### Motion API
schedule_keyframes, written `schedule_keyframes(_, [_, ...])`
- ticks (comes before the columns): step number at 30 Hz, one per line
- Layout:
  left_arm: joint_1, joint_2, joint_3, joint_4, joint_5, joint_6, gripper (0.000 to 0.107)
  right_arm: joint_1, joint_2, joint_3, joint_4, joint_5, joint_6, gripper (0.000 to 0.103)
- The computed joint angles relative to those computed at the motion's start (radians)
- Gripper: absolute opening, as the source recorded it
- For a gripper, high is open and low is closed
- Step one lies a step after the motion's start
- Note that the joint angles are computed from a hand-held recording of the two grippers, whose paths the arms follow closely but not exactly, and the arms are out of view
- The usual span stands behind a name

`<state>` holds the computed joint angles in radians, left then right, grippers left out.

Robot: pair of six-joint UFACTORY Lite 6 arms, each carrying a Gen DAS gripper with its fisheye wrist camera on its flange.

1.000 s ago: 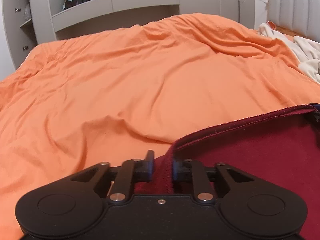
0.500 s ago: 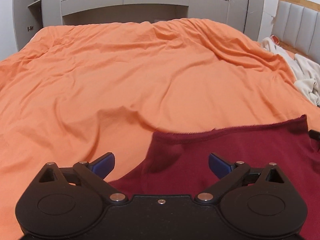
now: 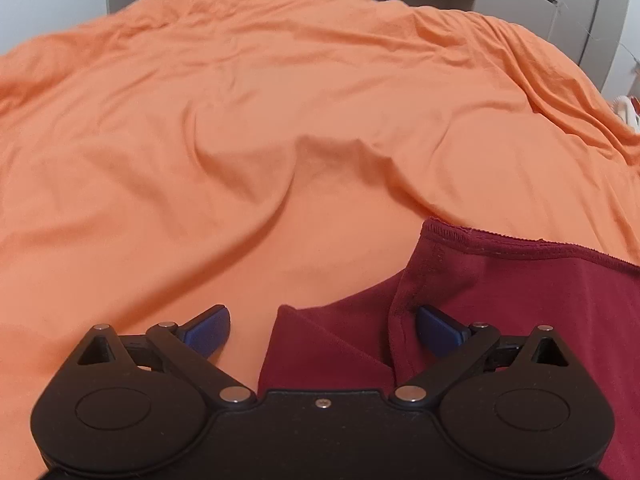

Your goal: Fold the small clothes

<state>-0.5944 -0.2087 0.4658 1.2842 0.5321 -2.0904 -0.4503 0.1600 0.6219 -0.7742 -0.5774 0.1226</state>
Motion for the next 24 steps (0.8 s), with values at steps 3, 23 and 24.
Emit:
schedule_keyframes(3, [0.019, -0.001, -0.004, -0.003, -0.023, 0.003, 0.101, -0.006, 0.018, 0.014, -0.014, 0.01, 0.007, 0.103])
schedule_keyframes(23, [-0.728, -0.252, 0.007, -0.259, 0.579, -0.12, 0.102, -0.518, -0.58, -0.318, -0.985, -0.239, 0.43, 0.103])
schedule_keyframes(24, [-0.795, -0.239, 0.015, -0.275, 0.62, -0.154, 0.102, -0.59, -0.612, -0.331, -1.037, -0.299, 0.427, 0.103])
